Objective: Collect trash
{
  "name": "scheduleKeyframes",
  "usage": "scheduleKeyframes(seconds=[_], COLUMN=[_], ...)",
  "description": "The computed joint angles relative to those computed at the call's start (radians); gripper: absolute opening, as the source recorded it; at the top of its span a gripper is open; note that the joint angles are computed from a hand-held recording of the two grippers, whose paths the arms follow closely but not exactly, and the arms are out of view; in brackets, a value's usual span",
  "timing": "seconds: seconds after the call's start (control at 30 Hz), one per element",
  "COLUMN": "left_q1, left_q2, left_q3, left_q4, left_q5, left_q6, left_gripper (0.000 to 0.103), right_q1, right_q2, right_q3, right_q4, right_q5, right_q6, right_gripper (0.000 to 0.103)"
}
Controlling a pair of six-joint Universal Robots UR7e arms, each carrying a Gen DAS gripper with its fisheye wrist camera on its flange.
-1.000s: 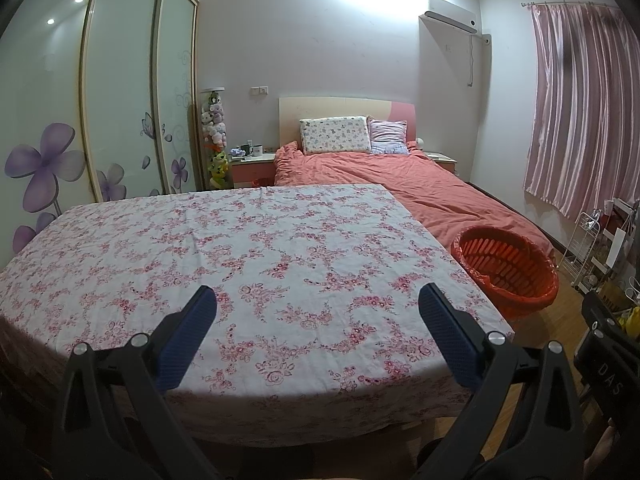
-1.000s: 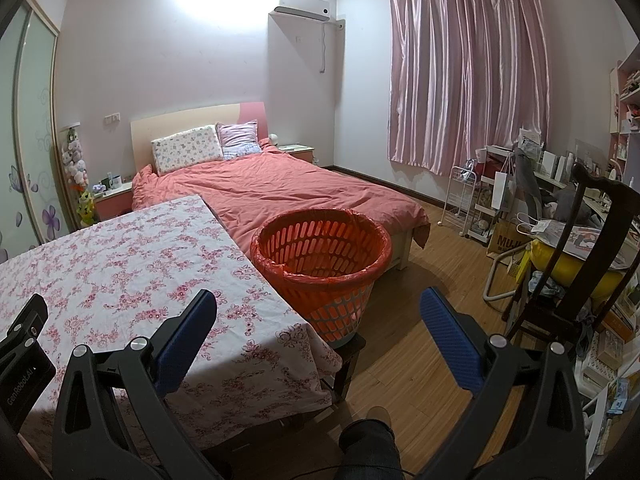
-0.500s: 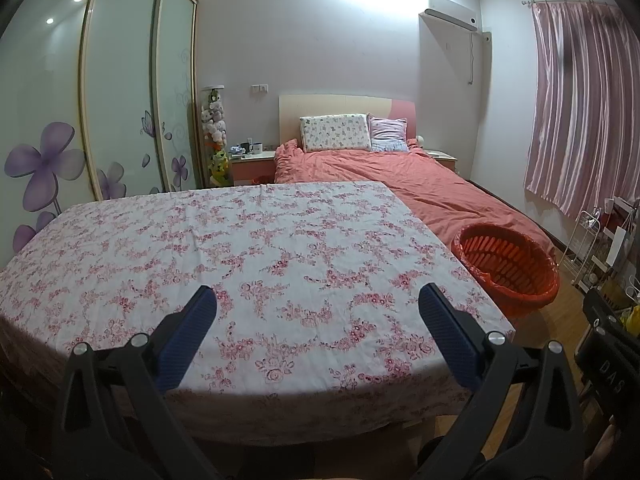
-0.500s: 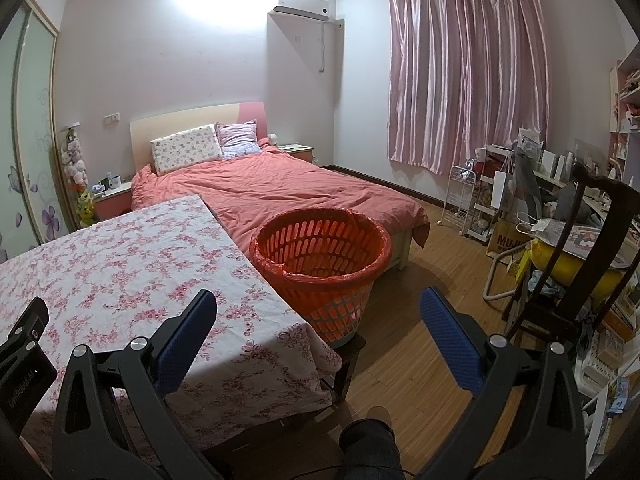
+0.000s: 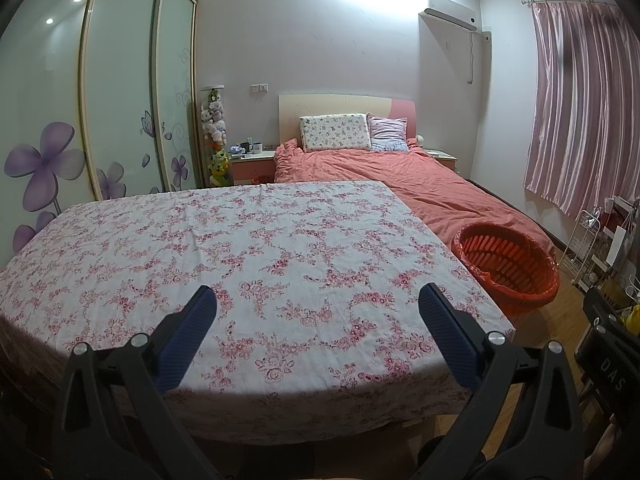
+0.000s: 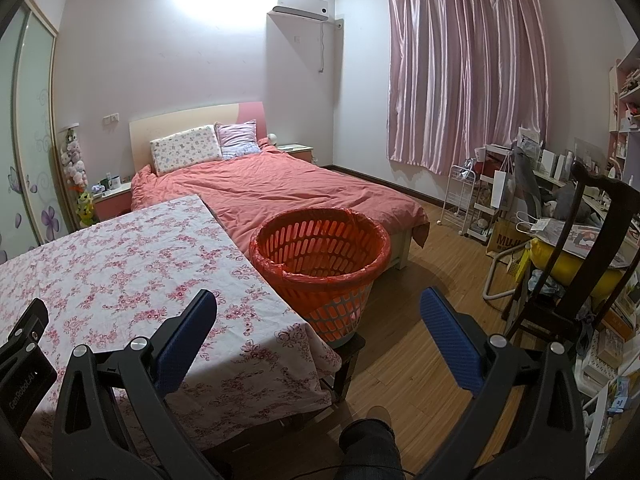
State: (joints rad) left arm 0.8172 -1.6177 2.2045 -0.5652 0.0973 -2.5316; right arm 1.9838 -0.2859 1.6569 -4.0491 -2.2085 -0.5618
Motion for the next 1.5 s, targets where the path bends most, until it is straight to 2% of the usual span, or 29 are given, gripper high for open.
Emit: scheduleKeyframes(seconds=[1.5], left_q1=[0.005], left_q2=[0.006], left_q3=[-0.001], left_q4=[0.025], left_q5=[-0.005], left_q6=[-0.025], left_gripper=[0.099], right_q1=[-0.001], right_q2=[0.0], right_q3=[0.003], right_q4=[-0.003], right_q5=[0.002], right_q6=[0.0], right_gripper=[0.101])
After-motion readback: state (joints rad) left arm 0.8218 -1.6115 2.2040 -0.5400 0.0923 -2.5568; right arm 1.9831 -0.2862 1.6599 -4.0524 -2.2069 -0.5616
